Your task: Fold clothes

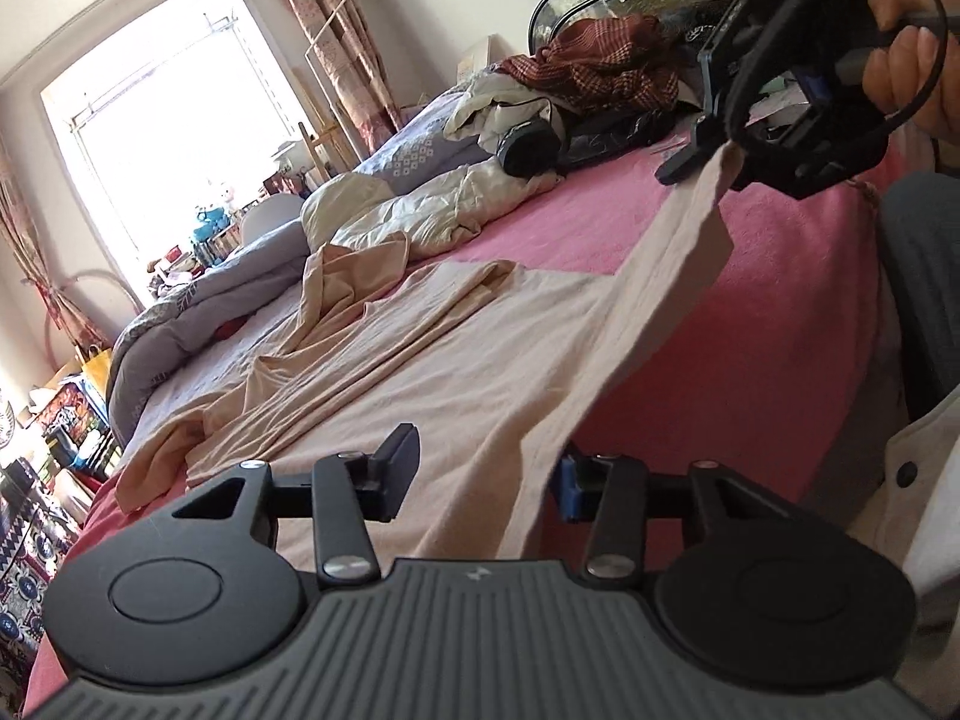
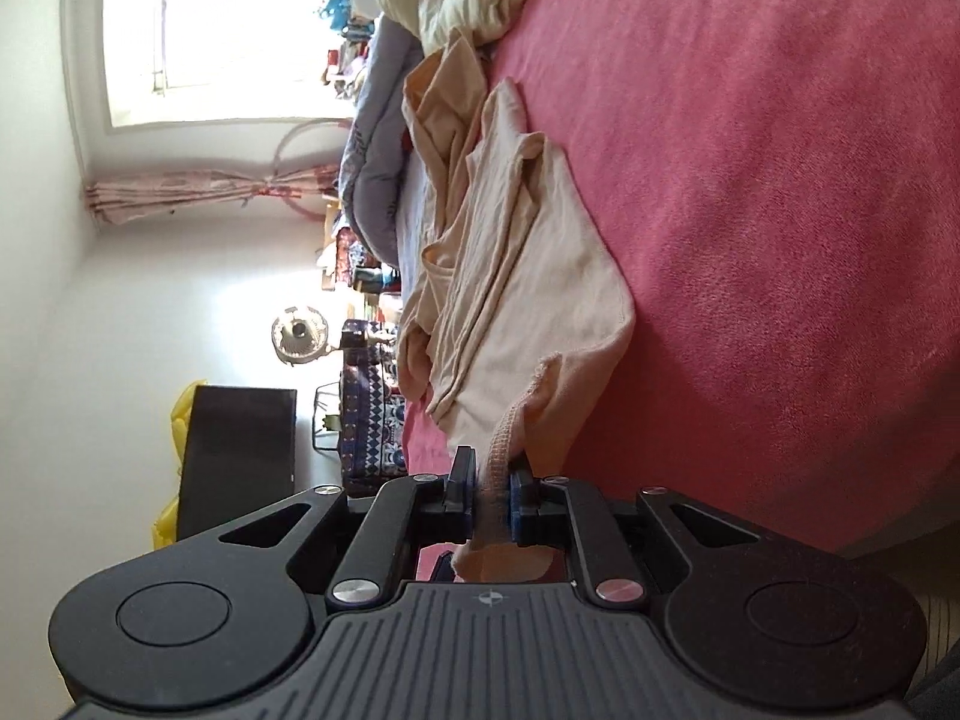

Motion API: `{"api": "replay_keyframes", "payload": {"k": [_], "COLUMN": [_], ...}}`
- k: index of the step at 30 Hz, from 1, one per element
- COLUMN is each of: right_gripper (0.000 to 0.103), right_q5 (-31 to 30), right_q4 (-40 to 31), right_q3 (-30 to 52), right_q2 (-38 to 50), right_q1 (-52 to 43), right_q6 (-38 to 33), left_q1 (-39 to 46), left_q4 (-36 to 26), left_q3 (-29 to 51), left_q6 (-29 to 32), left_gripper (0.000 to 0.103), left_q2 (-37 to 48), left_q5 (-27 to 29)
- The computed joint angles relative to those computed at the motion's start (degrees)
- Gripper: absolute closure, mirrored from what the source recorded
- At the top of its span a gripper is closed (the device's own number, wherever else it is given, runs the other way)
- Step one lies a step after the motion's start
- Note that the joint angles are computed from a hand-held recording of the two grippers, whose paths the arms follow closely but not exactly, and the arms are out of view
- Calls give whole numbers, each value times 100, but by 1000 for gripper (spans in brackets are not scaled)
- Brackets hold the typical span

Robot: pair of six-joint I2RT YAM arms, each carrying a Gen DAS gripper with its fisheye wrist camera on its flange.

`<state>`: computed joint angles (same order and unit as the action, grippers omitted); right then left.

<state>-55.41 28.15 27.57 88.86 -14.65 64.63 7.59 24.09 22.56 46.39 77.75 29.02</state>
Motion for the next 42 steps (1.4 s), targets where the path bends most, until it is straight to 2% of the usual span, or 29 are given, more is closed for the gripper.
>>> {"api": "replay_keyframes", "payload": {"k": [1, 3, 4, 5, 6, 7, 9, 10, 11, 12, 15, 17, 21, 23, 26, 27, 28, 30, 32, 37, 40, 42], "right_gripper": [88, 87, 85, 81, 71, 61, 54, 54, 54, 52, 43, 43, 46, 46, 52, 58, 72, 94, 93, 93, 93, 93], "right_q5": [25, 199, 365, 653, 1047, 1754, 3873, 4928, 5732, 6182, 6605, 6836, 7077, 7449, 8093, 8191, 8308, 8600, 8816, 8522, 8172, 7982], "right_q4": [58, -327, -767, -1474, -2148, -2839, -3851, -4082, -4018, -3866, -3331, -2801, -1874, -1251, -323, -117, 8, 286, 535, -242, -950, -1251], "right_q3": [-1, 119, 238, 434, 629, 784, 965, 988, 825, 646, 529, 558, 819, 898, 881, 841, 814, 706, 594, 731, 1033, 1263], "right_q2": [72, 55, -39, -220, -410, -706, -1372, -1621, -1860, -2087, -2140, -1700, -314, 354, 1060, 1149, 1189, 1182, 1122, 408, -41, -202], "right_q1": [6, 58, 114, 216, 356, 665, 1736, 2323, 2895, 3349, 4317, 4866, 5436, 5617, 5755, 5753, 5756, 5729, 5662, 5274, 4968, 4789], "right_q6": [63, -315, -777, -1559, -2363, -3351, -5335, -6181, -6903, -7478, -8399, -8862, -9406, -9622, -9987, -10039, -9993, -9937, -9908, -9459, -8998, -8819], "left_q1": [-21, -41, -40, -26, 10, 60, 155, 188, 219, 245, 305, 360, 485, 550, 629, 654, 679, 717, 714, 652, 574, 504], "left_q4": [-10, -76, -126, -209, -389, -693, -1138, -1295, -1445, -1580, -2124, -2439, -2808, -2951, -3013, -3028, -3039, -3012, -2940, -2791, -2779, -2741], "left_q3": [11, 70, 115, 179, 296, 490, 825, 984, 1137, 1277, 1803, 2098, 2527, 2675, 2775, 2793, 2809, 2801, 2760, 2402, 1997, 1693], "left_q6": [-1, -25, -38, -40, -32, -15, -14, -34, -68, -127, -441, -661, -1000, -1090, -1188, -1199, -1203, -1181, -1180, -870, -351, 36], "left_gripper": [51, 51, 51, 56, 60, 66, 68, 68, 69, 69, 78, 78, 78, 78, 78, 78, 78, 78, 74, 73, 60, 56], "left_q2": [4, 30, 49, 70, 97, 144, 260, 331, 403, 474, 763, 925, 1186, 1266, 1329, 1345, 1364, 1398, 1436, 1250, 905, 681], "left_q5": [-18, -42, -49, -42, 6, 86, 237, 282, 327, 372, 539, 668, 869, 957, 1032, 1054, 1074, 1085, 1021, 879, 868, 807]}}
